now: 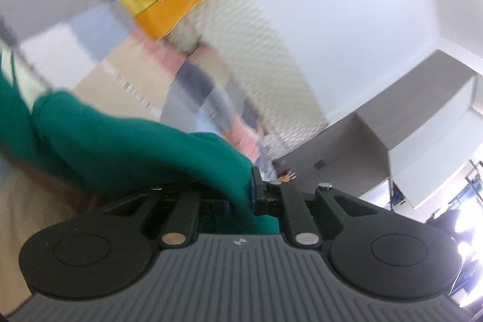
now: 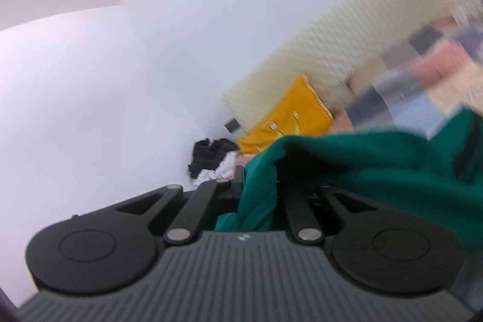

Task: Fold large clothes
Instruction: 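Lift the hoodie with both grippers and shake it out in the air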

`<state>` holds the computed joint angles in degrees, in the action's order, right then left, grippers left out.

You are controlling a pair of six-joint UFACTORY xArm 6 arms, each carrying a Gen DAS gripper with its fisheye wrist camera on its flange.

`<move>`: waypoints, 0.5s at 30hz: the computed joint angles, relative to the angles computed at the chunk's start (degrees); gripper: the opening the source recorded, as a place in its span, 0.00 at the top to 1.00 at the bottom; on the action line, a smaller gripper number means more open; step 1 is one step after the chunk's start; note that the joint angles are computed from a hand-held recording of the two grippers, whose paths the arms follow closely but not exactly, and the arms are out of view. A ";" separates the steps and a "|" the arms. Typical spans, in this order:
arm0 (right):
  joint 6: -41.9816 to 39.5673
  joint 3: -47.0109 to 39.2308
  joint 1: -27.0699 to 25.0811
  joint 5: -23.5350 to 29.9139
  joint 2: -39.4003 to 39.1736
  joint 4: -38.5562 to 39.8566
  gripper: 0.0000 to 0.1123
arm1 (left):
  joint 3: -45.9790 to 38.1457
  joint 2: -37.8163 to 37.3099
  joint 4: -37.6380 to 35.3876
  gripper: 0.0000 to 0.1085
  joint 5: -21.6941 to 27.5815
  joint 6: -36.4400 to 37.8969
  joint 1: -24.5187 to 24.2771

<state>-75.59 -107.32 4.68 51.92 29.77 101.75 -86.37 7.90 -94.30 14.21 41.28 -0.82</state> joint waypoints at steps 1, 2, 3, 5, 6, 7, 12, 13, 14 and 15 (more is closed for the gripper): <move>-0.70 0.95 -0.12 0.37 -1.62 0.10 0.93 | 0.53 -1.78 1.64 0.88 -1.05 -0.86 -0.34; -1.01 1.14 -0.22 0.83 -2.78 0.12 0.93 | 3.05 -5.46 5.69 0.88 -1.86 -4.12 -0.41; -1.66 1.33 -0.30 1.30 -4.11 0.23 0.93 | 3.30 -6.78 11.42 0.88 -3.11 -9.24 -0.91; -3.05 1.33 -0.07 1.11 -6.48 0.44 0.93 | 3.51 -9.34 20.31 0.88 -3.87 -18.80 -1.29; -3.25 0.99 -0.04 0.90 -7.50 0.32 0.93 | 2.59 -9.90 24.75 0.88 -3.74 -23.27 -1.23; -3.29 1.33 -0.25 1.07 -8.67 0.43 0.93 | 1.61 -10.42 28.58 0.87 -4.25 -26.10 -1.39; -0.64 -1.54 -0.57 0.46 -12.93 0.06 0.94 | -3.81 -13.35 49.97 0.87 -4.54 -42.02 -1.74; 0.38 -2.81 -0.64 0.01 -13.44 -0.37 0.94 | -5.95 -13.35 54.41 0.87 -3.66 -45.34 -1.58; 1.25 -4.23 -0.72 -0.32 -13.71 -0.61 0.94 | -8.47 -13.12 58.61 0.87 -2.61 -48.61 -1.39; 2.05 -5.60 -0.79 -0.61 -13.85 -0.59 0.94 | -12.11 -12.20 62.70 0.87 -0.90 -51.96 -1.06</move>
